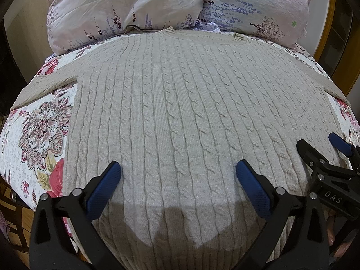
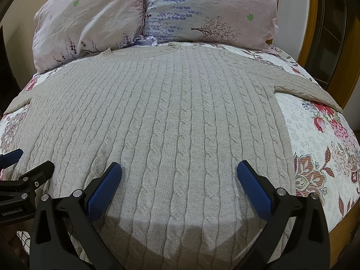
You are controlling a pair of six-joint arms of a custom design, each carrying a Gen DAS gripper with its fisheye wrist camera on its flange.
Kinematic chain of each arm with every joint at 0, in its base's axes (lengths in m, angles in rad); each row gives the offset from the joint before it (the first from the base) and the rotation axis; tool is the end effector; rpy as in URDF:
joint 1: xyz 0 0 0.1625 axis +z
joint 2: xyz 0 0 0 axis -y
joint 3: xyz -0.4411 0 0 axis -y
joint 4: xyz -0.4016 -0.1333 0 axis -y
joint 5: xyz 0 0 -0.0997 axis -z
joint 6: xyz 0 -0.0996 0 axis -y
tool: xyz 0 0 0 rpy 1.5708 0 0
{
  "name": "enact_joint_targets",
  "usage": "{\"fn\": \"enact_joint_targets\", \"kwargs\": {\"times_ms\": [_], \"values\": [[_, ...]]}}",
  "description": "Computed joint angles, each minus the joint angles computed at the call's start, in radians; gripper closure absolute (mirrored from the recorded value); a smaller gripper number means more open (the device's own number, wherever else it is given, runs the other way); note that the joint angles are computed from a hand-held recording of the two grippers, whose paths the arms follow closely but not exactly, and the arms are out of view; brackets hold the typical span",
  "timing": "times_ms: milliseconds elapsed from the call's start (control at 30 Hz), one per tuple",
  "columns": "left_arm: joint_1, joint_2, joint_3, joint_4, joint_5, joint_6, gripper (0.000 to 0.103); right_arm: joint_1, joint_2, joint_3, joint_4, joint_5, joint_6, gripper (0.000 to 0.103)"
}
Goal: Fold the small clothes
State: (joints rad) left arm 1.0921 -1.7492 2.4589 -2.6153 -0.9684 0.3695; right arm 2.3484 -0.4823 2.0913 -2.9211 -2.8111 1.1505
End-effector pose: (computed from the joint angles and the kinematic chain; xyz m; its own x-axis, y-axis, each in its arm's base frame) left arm 0.0083 -0.3958 0.2902 -0.6049 0.5026 -0.6177 0.7008 0.7043 -0.1131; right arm 0.3531 -0.3029 -0.0910 -0.6443 0.4657 0.6067 -0.2206 0.6464 -0.7304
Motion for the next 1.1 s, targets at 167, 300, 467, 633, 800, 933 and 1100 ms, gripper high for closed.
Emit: {"fn": "enact_joint_targets", "kwargs": {"times_ms": [167,300,467,633,800,933,1100], "values": [[0.000,0.000,0.000,0.000,0.000,0.000,0.002,0.000,0.000,0.000,0.001,0.000,0.000,0.001],[0.000,0.000,0.000,-0.001,0.000,0.000,0.002,0.000,0.001,0.000,-0.002,0.000,-0.001,0.001],[0.000,0.000,0.000,-0.001,0.000,0.000,0.002,-0.001,0.002,-0.001,-0.005,0.001,-0.005,0.001],[0.001,-0.001,0.000,-0.001,-0.001,0.001,0.002,0.002,-0.010,-0.002,0.020,0.021,-0.001,0.001],[-0.003,0.002,-0.002,0.005,0.003,-0.006,0.002,-0.009,-0.017,0.000,0.004,0.031,-0.030,0.001],[-0.001,0.004,-0.004,0.003,0.002,-0.002,0.002,-0.006,-0.017,0.003,-0.008,0.036,-0.048,0.001],[-0.001,0.006,-0.008,0.006,0.003,-0.004,0.002,-0.011,-0.017,0.006,-0.028,0.043,-0.069,0.001]]}}
